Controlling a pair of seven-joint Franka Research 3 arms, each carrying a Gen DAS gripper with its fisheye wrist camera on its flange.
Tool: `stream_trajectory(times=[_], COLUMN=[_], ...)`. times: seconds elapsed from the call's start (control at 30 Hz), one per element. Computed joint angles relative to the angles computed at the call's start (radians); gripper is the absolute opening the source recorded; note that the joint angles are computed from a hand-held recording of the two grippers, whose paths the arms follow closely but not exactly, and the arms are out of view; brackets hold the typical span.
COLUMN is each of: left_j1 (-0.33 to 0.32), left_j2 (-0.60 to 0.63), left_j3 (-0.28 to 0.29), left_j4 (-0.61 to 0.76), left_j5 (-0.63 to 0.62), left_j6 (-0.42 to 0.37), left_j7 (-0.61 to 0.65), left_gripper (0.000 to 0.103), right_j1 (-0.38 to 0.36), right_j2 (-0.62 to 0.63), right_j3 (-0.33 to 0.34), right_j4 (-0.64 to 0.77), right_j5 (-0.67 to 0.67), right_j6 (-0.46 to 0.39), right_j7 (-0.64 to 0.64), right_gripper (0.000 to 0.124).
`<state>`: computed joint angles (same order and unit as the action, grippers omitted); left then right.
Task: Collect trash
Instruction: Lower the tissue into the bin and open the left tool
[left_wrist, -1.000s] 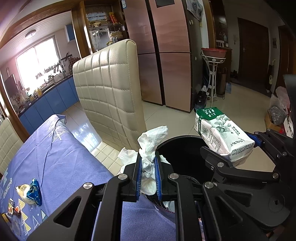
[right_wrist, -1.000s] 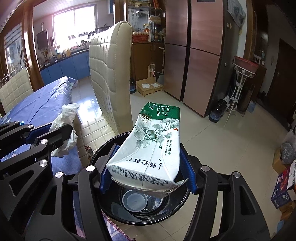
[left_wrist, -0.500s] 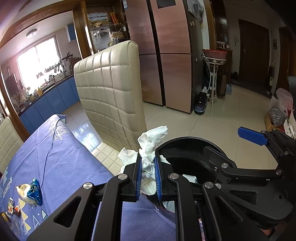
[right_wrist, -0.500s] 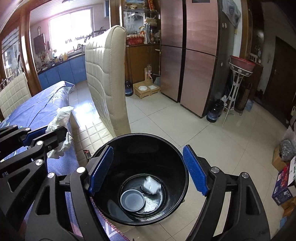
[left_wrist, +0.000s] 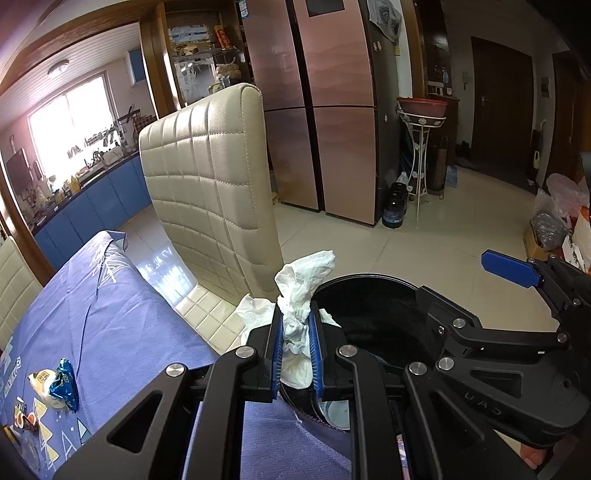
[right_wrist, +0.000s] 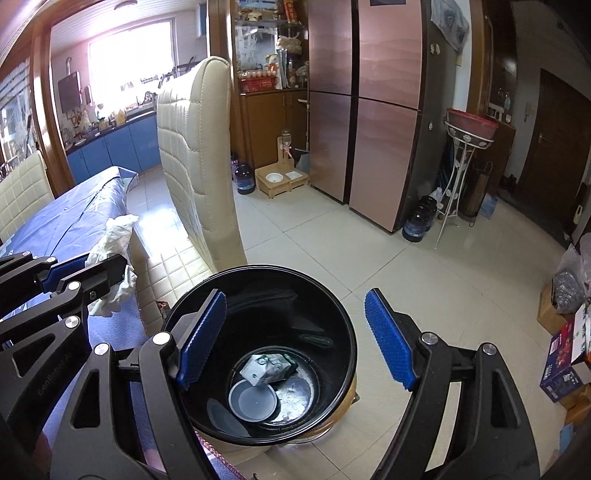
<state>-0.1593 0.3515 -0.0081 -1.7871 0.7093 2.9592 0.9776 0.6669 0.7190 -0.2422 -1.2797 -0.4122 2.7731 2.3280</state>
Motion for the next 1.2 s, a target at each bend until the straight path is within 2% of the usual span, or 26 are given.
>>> stream_trajectory(times=[0.13,0.23,0.43,0.5,0.53,0.57,0.63,0.67,0.73,0.9,1.2], left_j1=[0.003,-0.02,-0.014,-0.007,-0.008,-0.009,-0.018,-0.04,-0.055,-0.022,-0.021], left_j2=[0.005,0.006,0.017,0.023,0.026,0.027,0.027,0.024,0.024,0.024,0.005], left_j3=[-0.01,0.011,-0.007,-0.019,-0.017,-0.017,-0.004,0.025,0.044,0.012,0.018], left_j4=[0.004,0.009,0.029,0.038,0.041,0.044,0.042,0.041,0.045,0.047,0.03], left_j5=[-0.013,0.018,-0.001,-0.025,-0.029,-0.034,-0.026,0.006,0.041,0.016,0.045], left_j6=[0.003,0.013,0.003,-0.014,-0.016,-0.019,-0.012,-0.003,-0.01,-0.024,-0.018], left_j7=[0.018,-0.005,0.021,0.039,0.038,0.038,0.019,-0.023,-0.063,-0.058,-0.085], left_gripper=[0.015,0.015,0.015,0.024,0.036,0.056,0.074,0.076,0.078,0.083,0.083], right_j1=[0.007,0.011,0.014,0.012,0.011,0.01,0.007,0.008,0.004,-0.007,-0.002], right_j2=[-0.015,-0.025,-0.048,-0.055,-0.058,-0.061,-0.066,-0.068,-0.069,-0.071,-0.073], right_j3=[-0.018,-0.027,-0.043,-0.045,-0.045,-0.045,-0.044,-0.045,-0.041,-0.028,-0.026], right_j4=[-0.025,-0.04,-0.076,-0.089,-0.092,-0.097,-0.103,-0.106,-0.108,-0.111,-0.115], right_j5=[-0.013,-0.026,-0.061,-0.071,-0.076,-0.08,-0.087,-0.092,-0.096,-0.098,-0.102], right_j6=[0.002,0.004,0.009,0.011,0.012,0.012,0.012,0.012,0.01,0.012,0.021], right_j7=[0.023,0.045,0.09,0.104,0.109,0.115,0.123,0.129,0.136,0.135,0.134], right_gripper=[0.078,0.078,0.078,0.078,0.078,0.078,0.078,0.078,0.078,0.078,0.078])
